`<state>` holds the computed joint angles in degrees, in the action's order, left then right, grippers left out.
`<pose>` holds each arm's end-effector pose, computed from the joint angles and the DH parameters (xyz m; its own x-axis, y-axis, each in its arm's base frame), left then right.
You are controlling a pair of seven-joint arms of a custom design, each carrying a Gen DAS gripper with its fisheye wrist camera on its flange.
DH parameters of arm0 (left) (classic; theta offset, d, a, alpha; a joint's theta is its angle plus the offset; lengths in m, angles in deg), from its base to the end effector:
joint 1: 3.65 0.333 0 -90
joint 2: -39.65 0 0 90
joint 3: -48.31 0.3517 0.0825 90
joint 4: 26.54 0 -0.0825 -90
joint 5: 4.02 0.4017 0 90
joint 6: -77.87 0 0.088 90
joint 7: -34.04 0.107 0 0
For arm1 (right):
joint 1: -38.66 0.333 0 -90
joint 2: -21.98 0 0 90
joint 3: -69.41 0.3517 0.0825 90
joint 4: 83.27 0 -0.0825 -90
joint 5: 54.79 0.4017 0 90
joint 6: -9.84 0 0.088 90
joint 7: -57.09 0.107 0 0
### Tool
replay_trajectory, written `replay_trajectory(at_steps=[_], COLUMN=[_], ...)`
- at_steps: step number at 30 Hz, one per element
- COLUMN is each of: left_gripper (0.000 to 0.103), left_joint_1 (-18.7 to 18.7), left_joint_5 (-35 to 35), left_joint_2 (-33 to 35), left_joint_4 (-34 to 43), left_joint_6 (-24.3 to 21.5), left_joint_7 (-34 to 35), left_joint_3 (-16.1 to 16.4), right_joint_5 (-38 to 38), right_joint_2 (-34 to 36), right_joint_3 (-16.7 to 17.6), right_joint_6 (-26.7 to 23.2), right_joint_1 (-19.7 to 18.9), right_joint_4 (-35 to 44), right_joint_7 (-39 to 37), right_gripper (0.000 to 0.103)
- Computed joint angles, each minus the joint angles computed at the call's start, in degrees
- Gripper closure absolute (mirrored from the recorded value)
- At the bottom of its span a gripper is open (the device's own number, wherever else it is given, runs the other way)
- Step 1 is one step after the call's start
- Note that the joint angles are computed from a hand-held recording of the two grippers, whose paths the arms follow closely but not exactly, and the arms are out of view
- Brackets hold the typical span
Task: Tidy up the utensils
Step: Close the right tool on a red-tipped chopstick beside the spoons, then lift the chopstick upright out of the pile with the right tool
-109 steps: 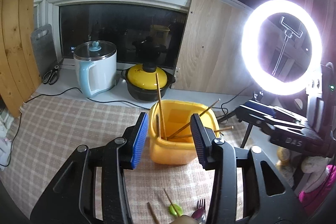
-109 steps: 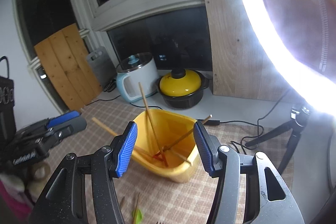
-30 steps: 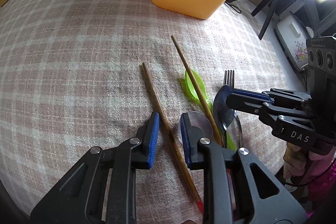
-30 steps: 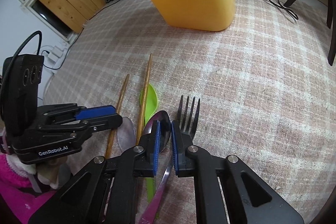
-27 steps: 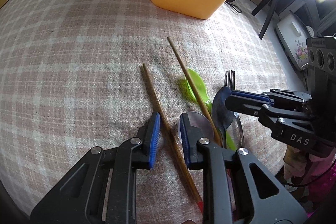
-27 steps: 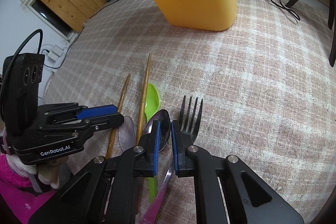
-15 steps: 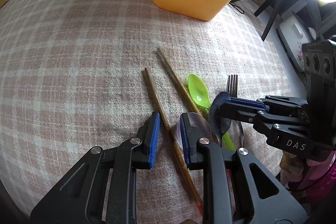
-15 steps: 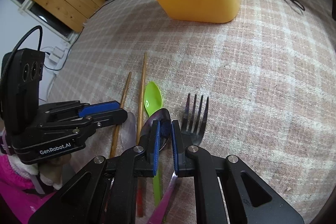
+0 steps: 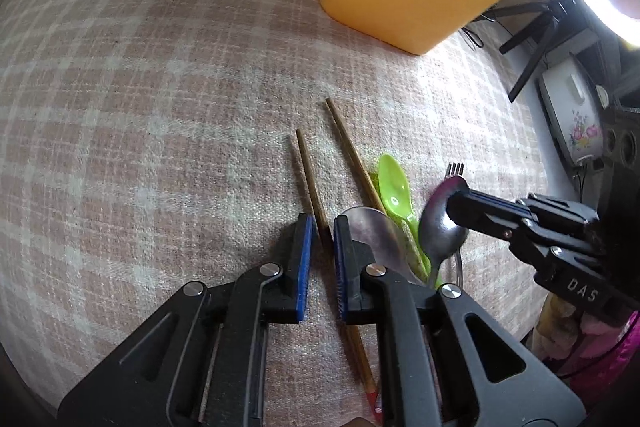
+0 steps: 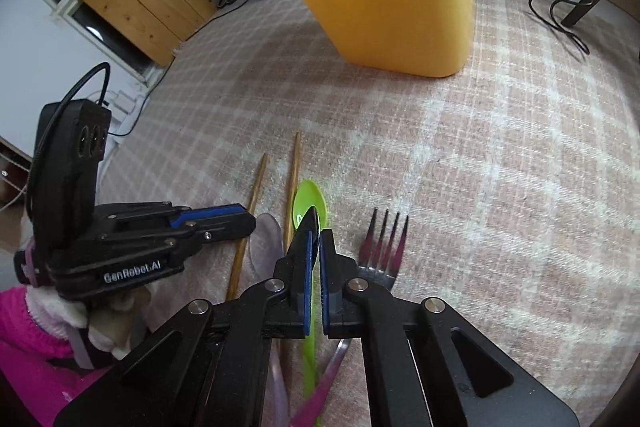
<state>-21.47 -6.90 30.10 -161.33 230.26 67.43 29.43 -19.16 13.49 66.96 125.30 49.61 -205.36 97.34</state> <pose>0.4204 -0.3179 0.4693 0.2961 -0.8814 0.3680 -0.8782 -0.4027 -0.2580 0.5159 0.1108 0.5139 0.6869 -0.6189 -0.3810 -0.7265 -0.5702 -0.3835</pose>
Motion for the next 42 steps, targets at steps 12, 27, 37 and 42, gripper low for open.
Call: replay_trajectory(at_steps=[12,27,37,42], left_gripper=[0.082,0.082,0.095,0.098], left_joint_1=[0.67,-1.03,-0.53,-0.29], left_joint_5=[-0.44,-5.77,3.58,1.08], left_joint_2=[0.2,-4.52,-1.68,-4.76], left_joint_4=[-0.14,-1.67,2.41,-0.7], left_joint_6=[1.39,-6.11,-10.81,-9.27], left_joint_7=[-3.23,2.71,0.24,-0.84], left_joint_3=[0.82,0.28,-1.45,-0.62], right_joint_5=[0.65,1.23,2.04,3.02], right_joint_2=[-0.58,-0.87,-1.15,-1.7], right_joint_3=[-0.72,-1.06,-1.02,-1.1], right_joint_6=[-0.52,-0.32,-0.58,0.28], right_joint_1=[-0.84,-1.39,-1.08,-0.74], right_joint_4=[-0.32,-0.4,0.09,-0.17], right_joint_7=[-0.42,-1.21,-2.37,-2.93], right_gripper=[0.102,0.102,0.102,0.103])
